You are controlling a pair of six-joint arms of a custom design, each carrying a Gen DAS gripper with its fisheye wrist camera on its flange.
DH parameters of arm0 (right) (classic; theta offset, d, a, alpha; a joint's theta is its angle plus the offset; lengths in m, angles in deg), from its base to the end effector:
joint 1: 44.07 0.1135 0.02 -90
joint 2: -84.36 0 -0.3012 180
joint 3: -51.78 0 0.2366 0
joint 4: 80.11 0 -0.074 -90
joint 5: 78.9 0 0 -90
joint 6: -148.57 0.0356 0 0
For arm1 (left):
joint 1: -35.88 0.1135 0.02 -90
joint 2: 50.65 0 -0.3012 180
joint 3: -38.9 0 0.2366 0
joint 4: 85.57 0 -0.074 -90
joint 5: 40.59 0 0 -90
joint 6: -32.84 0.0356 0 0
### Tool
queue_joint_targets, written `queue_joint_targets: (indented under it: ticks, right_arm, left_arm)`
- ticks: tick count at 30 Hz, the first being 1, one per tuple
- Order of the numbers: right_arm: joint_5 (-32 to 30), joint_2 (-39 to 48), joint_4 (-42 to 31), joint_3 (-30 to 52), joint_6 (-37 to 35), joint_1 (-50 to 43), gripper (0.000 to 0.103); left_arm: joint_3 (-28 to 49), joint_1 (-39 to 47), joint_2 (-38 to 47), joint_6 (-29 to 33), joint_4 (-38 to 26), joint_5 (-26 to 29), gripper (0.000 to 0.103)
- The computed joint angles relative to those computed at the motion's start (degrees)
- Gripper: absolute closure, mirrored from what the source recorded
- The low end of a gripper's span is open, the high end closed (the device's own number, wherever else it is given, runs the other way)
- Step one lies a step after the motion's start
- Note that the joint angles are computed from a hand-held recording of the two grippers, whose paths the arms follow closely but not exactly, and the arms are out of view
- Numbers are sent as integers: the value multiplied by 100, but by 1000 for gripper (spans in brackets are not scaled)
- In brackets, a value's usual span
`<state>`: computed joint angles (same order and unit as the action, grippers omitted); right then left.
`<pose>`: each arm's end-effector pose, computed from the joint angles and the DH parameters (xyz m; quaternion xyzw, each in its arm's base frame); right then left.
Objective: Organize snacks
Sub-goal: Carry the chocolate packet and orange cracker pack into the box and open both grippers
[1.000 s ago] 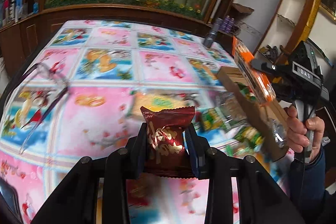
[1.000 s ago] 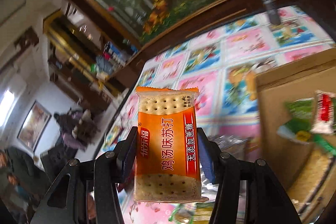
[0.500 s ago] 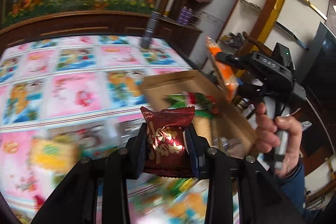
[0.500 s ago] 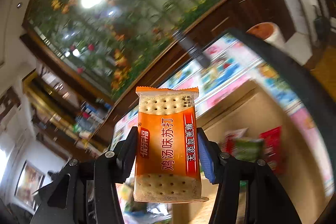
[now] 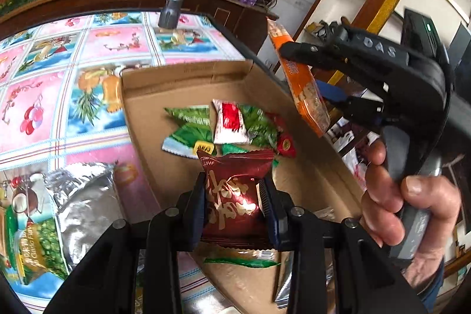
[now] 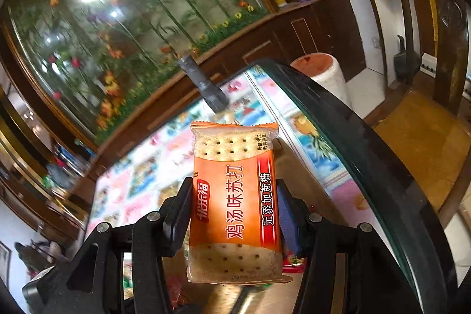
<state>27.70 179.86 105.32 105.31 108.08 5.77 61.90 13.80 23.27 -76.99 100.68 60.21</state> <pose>0.2088 0.2316 0.1907 0.0624 0.8840 0.2559 0.3863 0.1487 -0.0675 0.1426 0.0543 0.9178 -0.2183 0.3272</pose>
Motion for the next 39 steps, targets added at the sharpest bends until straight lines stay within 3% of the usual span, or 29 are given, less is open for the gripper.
queue_joint_targets:
  ticks: [7, 35, 39]
  right_arm:
    - [377, 451, -1203, 671, -52, 105, 46]
    - [305, 678, -1586, 936, -63, 161, 45]
    - [395, 575, -1528, 874, -23, 208, 45]
  left_arm:
    - [-93, -211, 196, -56, 269, -229, 70]
    - [-81, -562, 194, -36, 294, -661, 68]
    - [-120, -509, 82, -42, 305, -670, 52]
